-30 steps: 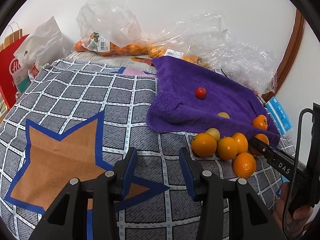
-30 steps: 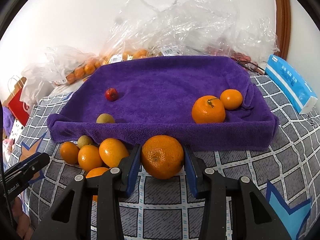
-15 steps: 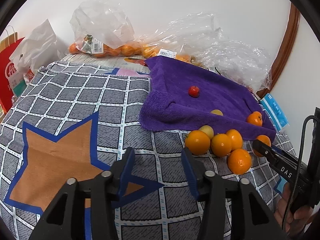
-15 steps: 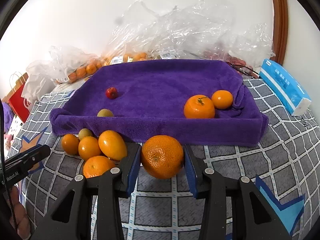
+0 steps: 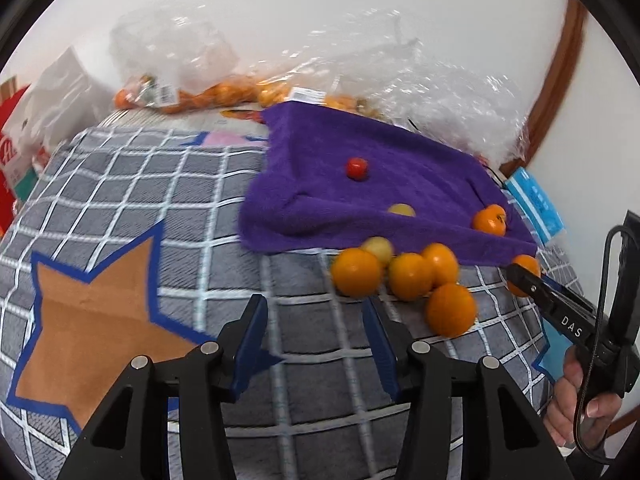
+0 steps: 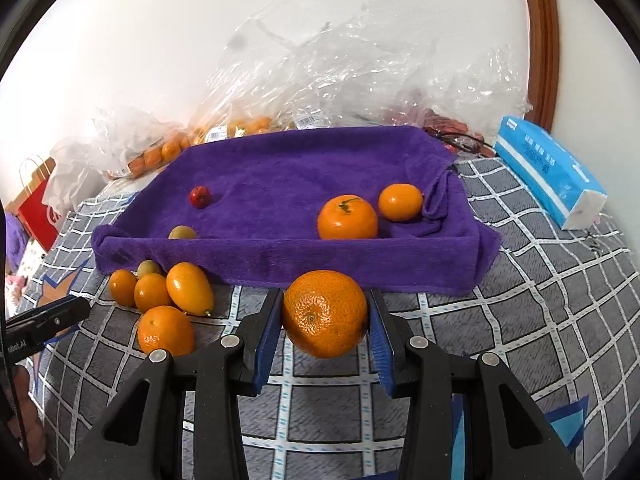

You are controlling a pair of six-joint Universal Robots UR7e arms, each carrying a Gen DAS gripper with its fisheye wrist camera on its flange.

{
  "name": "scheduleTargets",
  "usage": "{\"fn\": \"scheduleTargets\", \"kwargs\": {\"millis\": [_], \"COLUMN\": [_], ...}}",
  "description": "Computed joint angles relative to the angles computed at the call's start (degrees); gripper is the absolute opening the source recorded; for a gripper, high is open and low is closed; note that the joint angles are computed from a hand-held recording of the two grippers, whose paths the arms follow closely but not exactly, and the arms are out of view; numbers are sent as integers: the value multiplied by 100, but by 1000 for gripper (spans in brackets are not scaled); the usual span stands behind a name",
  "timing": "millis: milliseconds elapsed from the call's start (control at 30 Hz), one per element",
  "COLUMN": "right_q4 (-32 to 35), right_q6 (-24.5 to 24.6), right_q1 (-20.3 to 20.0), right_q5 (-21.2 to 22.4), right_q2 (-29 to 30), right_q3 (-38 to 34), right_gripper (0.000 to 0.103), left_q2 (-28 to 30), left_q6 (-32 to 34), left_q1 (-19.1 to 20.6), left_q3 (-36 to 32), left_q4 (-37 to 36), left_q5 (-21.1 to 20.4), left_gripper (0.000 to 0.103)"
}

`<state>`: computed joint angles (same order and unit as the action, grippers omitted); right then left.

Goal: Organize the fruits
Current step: 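Grasp an orange with the left gripper while the right holds its large orange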

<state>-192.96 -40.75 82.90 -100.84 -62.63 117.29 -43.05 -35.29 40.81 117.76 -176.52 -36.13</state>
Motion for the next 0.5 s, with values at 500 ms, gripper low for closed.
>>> {"fn": "scheduleTargets", "kwargs": {"millis": [500], "right_q4": [117], "right_q6": [-8], "right_q1": [-130], "right_q5": [90], "right_q2": [-116], "right_q3": [-13], "right_gripper": [42], "left_q2": [468], "left_q6": [603], "left_q1": [216], "left_q3": [-792], "left_q4": [608], "left_q5": [102], "left_gripper": [46]}}
